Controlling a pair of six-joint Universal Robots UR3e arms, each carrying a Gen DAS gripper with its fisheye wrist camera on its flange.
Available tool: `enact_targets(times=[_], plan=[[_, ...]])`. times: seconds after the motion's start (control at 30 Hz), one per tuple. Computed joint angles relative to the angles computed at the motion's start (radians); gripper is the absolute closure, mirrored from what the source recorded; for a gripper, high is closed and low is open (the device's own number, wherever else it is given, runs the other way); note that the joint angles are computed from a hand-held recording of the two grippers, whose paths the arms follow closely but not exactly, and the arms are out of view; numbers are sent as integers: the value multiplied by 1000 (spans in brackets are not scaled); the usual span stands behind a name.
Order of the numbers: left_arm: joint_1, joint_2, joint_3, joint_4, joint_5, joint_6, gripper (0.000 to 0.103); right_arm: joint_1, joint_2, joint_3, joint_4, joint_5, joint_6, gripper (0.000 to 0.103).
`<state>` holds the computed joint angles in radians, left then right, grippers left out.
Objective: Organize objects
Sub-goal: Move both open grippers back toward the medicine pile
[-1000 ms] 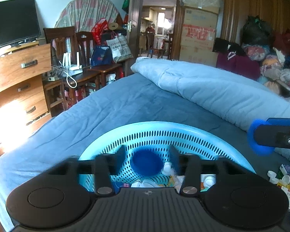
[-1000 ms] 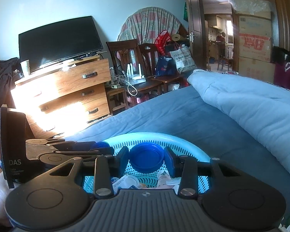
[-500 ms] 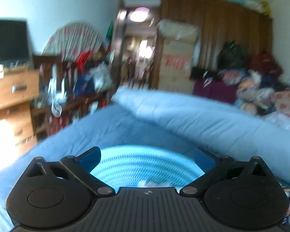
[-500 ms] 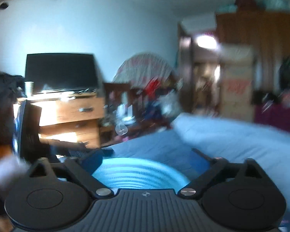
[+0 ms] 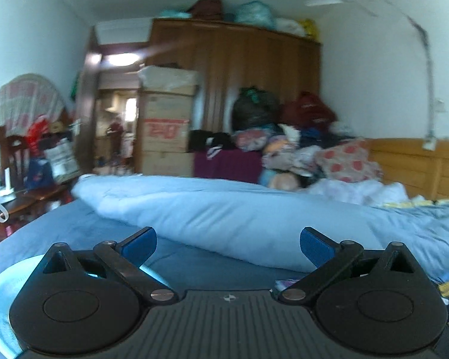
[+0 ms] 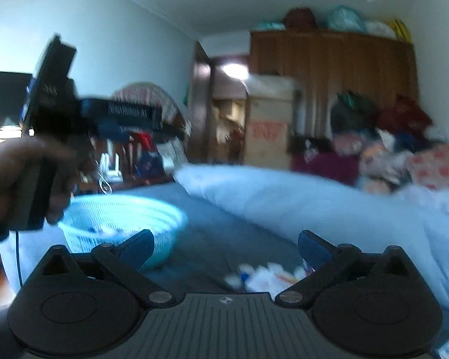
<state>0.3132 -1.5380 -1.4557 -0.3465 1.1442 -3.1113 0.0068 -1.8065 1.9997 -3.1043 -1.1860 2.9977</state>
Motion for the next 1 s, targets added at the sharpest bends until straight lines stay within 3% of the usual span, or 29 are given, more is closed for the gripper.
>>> enact_targets(times=[0.1, 0.3, 0.47, 0.57, 0.73, 0.87, 1.0], plan=[[-71, -9, -1, -5, 36, 23, 0, -56, -65, 37, 151, 13, -12, 0], [-105, 38, -130, 17, 25, 7, 0, -80, -84, 115, 255, 7, -26, 0], [-114, 8, -313, 50, 17, 68, 0, -26, 27, 139, 178, -64, 9, 6], [-130, -111, -315, 60, 38, 88, 8, -43, 107, 120, 173, -43, 7, 14], [-150, -393, -132, 108, 88, 80, 20, -93, 222, 91, 141, 11, 30, 21], [-179, -662, 197, 89, 132, 48, 20, -92, 330, 46, 87, 1, 41, 21], [-227, -891, 538, -33, 182, 66, 21, -91, 407, 13, 56, 3, 53, 21]])
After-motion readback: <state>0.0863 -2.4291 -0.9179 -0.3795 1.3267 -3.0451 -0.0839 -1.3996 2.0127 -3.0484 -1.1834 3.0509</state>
